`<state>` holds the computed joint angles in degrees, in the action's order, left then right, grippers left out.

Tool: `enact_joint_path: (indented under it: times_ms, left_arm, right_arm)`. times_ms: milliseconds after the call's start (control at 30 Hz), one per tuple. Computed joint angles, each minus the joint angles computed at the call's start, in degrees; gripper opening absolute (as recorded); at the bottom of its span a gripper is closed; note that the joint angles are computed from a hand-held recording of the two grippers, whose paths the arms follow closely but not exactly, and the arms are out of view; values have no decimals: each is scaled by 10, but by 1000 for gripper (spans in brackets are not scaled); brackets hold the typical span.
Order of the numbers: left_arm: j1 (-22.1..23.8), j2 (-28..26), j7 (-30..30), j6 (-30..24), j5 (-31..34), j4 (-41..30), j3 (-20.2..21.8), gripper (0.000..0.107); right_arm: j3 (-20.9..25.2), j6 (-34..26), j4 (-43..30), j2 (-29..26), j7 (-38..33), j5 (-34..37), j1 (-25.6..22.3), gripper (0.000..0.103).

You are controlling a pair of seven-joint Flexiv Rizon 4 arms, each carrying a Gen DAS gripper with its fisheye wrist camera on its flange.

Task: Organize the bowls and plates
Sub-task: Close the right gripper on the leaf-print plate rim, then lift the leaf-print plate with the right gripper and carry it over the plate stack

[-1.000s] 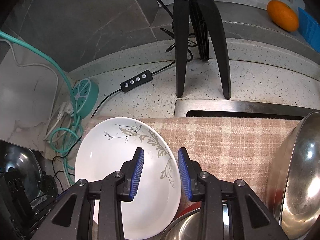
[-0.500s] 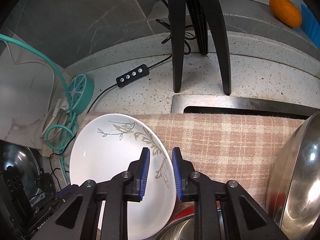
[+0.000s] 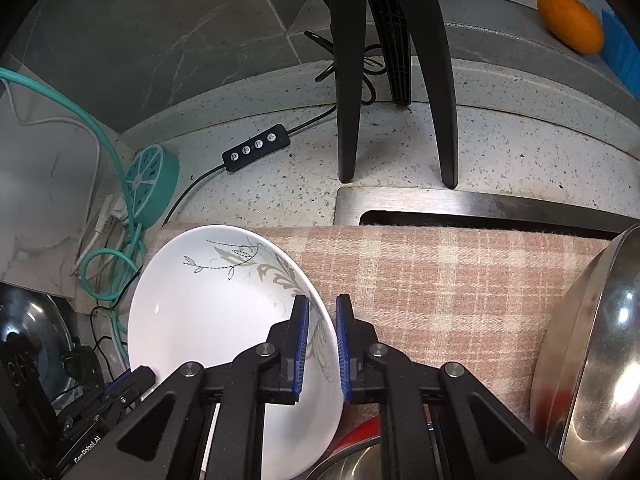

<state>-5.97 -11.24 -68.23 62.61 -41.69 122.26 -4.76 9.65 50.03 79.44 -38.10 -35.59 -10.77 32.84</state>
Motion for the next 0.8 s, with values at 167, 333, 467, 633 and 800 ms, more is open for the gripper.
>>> enact_joint_path:
  times_ms: [167, 333, 467, 633, 800]
  left_arm:
    - [2, 4, -6, 0, 7, 3, 4, 9]
    - [3, 14, -9, 1, 10, 10, 8, 9]
    - [3, 20, -11, 4, 13, 14, 12, 9]
    - [4, 28, -17, 3, 20, 18, 16, 9]
    - [4, 37, -22, 0, 18, 22, 19, 9]
  right_arm:
    - [5, 2, 1, 2, -6, 7, -3, 11]
    - [5, 10, 6, 6, -5, 8, 0, 11]
    - [6, 16, 9, 8, -6, 8, 1, 10]
    - [5, 20, 9, 6, -4, 6, 4, 10]
    - [7, 24, 10, 8, -8, 6, 5, 10]
